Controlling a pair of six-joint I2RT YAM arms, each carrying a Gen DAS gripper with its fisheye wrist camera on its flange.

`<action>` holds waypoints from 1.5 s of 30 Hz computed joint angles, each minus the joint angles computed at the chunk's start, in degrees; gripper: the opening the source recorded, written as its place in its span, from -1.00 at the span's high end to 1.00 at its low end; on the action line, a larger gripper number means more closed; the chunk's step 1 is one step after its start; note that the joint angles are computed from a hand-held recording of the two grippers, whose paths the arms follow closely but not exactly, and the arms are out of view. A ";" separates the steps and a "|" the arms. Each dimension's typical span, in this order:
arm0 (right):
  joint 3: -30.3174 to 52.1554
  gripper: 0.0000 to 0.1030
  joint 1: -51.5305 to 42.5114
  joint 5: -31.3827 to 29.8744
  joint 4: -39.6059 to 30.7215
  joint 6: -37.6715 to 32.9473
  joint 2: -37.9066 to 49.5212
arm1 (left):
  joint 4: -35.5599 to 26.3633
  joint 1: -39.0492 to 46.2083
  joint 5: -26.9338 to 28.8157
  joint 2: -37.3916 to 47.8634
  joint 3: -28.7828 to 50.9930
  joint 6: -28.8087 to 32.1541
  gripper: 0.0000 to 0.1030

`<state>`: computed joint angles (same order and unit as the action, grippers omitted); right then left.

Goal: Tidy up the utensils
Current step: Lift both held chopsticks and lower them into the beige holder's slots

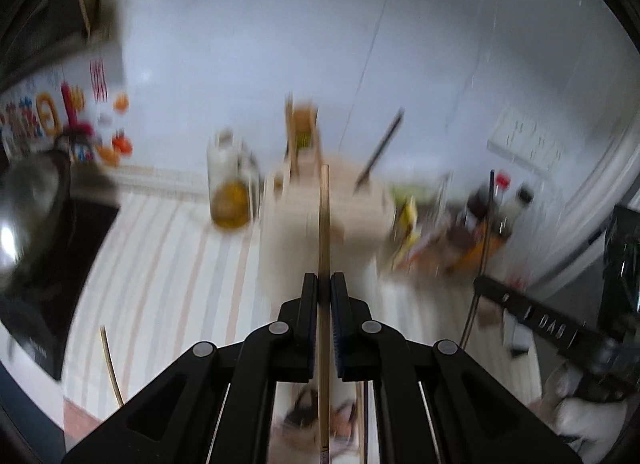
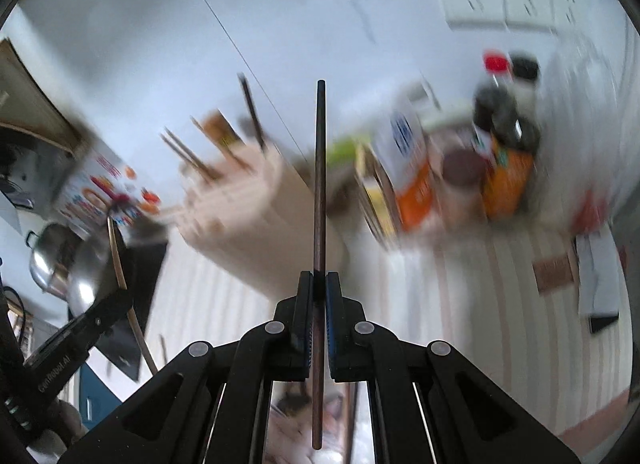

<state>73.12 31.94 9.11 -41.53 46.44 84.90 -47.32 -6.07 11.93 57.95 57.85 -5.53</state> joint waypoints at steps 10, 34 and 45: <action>23.31 0.89 -4.48 2.02 -0.03 -6.91 14.08 | 7.93 0.87 -2.56 16.09 20.70 -0.67 0.92; 32.79 0.89 -5.65 12.96 22.20 -13.71 32.94 | 28.98 -0.30 -3.29 36.34 26.86 0.47 0.92; 30.11 0.89 -5.67 12.50 27.37 -15.62 34.97 | 30.31 -0.25 -2.35 39.96 26.21 2.17 0.92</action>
<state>103.23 26.27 21.61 -14.16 30.82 119.86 -17.01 -6.32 9.59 97.90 84.06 -3.36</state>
